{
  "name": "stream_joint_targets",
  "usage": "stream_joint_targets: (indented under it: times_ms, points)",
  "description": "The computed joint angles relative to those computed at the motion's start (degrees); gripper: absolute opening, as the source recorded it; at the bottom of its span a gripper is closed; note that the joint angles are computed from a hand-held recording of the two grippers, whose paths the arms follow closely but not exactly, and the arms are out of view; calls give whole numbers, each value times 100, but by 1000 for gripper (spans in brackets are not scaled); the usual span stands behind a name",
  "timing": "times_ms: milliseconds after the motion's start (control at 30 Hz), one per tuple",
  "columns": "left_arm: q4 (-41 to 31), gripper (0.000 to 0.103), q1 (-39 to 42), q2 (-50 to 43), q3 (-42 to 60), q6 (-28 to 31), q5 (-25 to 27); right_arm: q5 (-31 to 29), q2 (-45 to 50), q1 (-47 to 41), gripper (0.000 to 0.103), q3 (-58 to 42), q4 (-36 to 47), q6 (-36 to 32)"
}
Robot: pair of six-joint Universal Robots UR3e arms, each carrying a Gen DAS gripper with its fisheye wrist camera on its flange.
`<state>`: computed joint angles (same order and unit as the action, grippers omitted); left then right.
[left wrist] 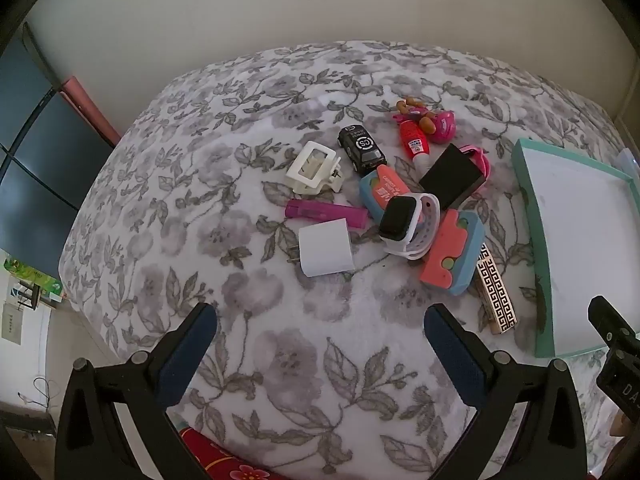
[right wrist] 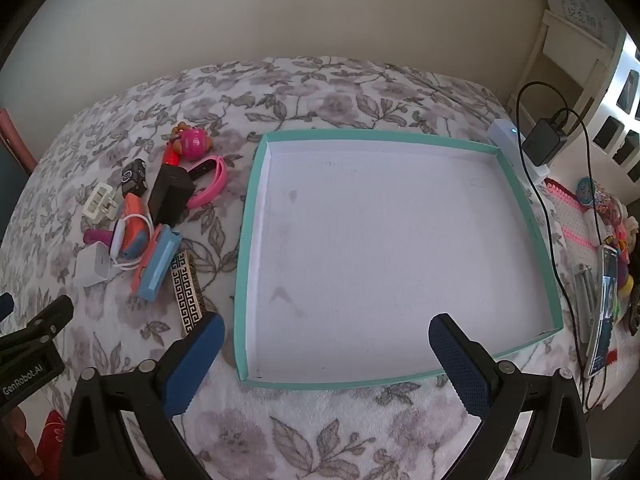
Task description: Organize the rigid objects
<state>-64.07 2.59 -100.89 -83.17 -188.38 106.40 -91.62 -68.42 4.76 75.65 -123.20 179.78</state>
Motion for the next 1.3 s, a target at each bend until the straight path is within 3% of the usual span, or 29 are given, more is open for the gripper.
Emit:
stream_joint_targets:
  times_ms: [1300]
  points:
    - [43, 103, 63, 91, -171, 54, 22, -16, 42, 28, 103, -36, 20, 10]
